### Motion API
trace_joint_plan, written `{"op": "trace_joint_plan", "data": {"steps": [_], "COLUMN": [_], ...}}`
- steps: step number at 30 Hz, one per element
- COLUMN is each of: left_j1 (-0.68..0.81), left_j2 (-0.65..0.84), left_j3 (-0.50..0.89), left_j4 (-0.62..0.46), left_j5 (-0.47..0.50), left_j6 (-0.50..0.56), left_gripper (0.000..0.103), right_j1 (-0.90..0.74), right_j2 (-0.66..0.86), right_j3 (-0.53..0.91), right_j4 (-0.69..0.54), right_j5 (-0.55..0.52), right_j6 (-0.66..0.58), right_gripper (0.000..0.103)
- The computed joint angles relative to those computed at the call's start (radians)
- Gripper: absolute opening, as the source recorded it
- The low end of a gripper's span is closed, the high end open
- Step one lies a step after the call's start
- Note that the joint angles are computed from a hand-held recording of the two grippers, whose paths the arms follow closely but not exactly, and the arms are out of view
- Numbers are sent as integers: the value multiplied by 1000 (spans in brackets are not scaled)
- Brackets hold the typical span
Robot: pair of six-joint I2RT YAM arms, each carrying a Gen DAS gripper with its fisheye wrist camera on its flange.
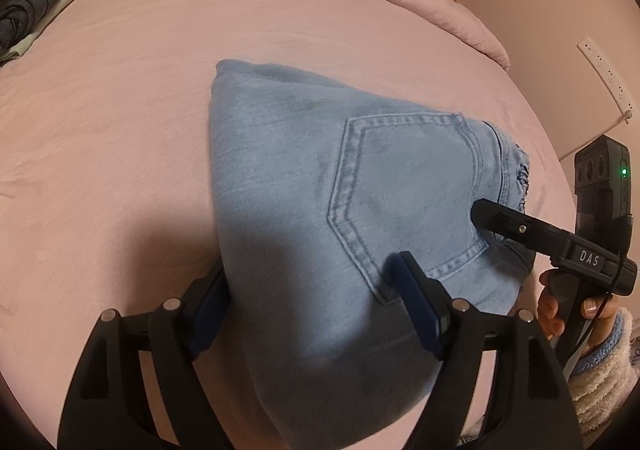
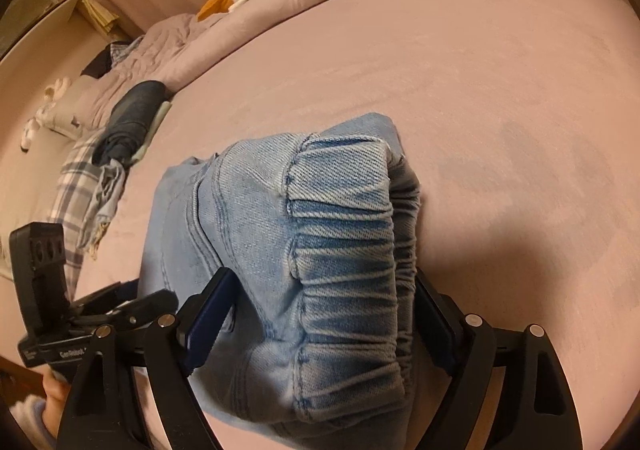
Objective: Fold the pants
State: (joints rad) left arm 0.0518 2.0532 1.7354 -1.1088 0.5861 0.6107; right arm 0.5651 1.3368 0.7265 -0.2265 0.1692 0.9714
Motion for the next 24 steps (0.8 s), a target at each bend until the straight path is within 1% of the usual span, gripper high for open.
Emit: {"op": "trace_joint_plan", "data": {"steps": [14,24], "left_j1": [-12,-16], "left_j2": [14,13], "left_j3": [12,11], "left_j4": [10,15], "left_j5": [6,5], "left_j6": [-5,-6], "left_gripper": [81,81], "right_j1": [0,10], "right_j2": [36,54], "right_j3": [24,45], "right_j4": [14,-2], "right_j5": [5,26], "right_j6": [-27,-21], "right_gripper": [92,92]}}
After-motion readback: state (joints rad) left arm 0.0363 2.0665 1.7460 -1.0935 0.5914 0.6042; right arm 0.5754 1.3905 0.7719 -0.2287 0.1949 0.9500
